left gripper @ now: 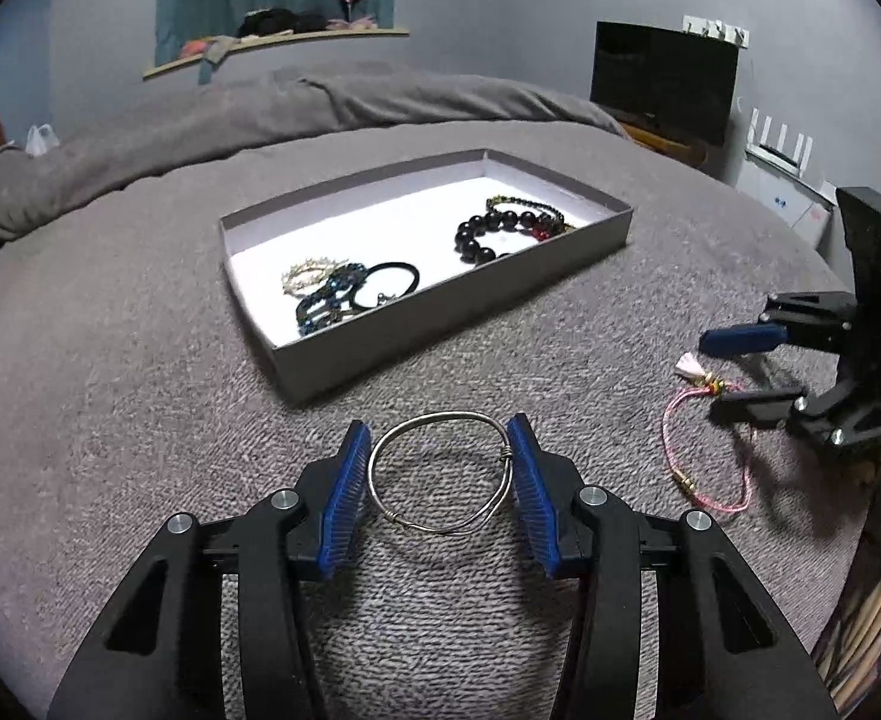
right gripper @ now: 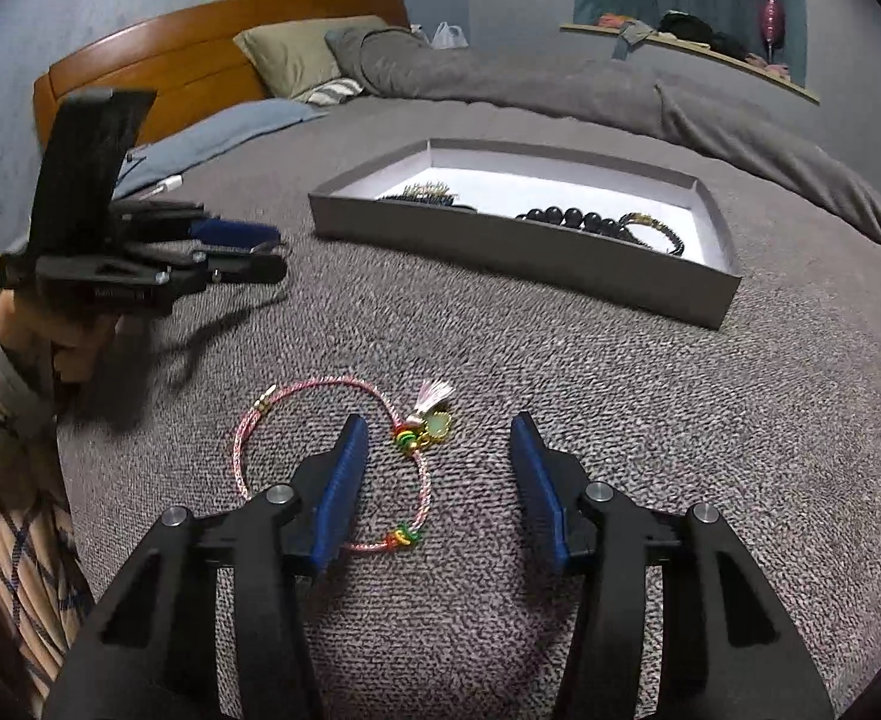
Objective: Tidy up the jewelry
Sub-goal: 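Grasp the silver bangle with the left gripper while the right grasps the pink string bracelet, then carry the silver bangle and pink bracelet into the box and open both grippers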
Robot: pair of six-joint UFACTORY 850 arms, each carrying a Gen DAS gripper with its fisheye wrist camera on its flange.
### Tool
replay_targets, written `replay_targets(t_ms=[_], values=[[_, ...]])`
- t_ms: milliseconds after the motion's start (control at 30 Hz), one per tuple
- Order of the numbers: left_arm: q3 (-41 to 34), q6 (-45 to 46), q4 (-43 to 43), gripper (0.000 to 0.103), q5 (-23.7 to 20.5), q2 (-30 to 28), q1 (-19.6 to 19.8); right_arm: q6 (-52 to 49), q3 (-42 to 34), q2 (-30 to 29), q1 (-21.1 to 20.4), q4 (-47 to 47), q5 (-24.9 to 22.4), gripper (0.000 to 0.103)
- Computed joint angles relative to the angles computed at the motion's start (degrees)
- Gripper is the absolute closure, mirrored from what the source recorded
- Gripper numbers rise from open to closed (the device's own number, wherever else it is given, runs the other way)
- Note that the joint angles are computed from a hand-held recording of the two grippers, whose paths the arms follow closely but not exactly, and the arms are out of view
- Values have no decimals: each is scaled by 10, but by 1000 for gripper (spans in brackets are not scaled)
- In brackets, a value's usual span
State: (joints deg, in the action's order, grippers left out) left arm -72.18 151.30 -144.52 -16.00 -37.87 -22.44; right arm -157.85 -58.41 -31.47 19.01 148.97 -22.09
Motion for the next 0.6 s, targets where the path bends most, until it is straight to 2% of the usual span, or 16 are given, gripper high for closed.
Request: replay_targets(t_ms=[167, 267, 367, 600], values=[[-1, 13, -15, 54, 0, -1, 0, -26, -7, -5, 9, 10, 20, 71], [-1, 12, -18, 54, -3, 0, 1, -84, -5, -4, 19, 56, 24, 87], [1, 26, -32, 54, -11, 2, 0, -141, -2, -1, 26, 104, 21, 88], [4, 51, -61, 54, -34, 7, -2, -181, 5, 9, 19, 175, -19, 88]])
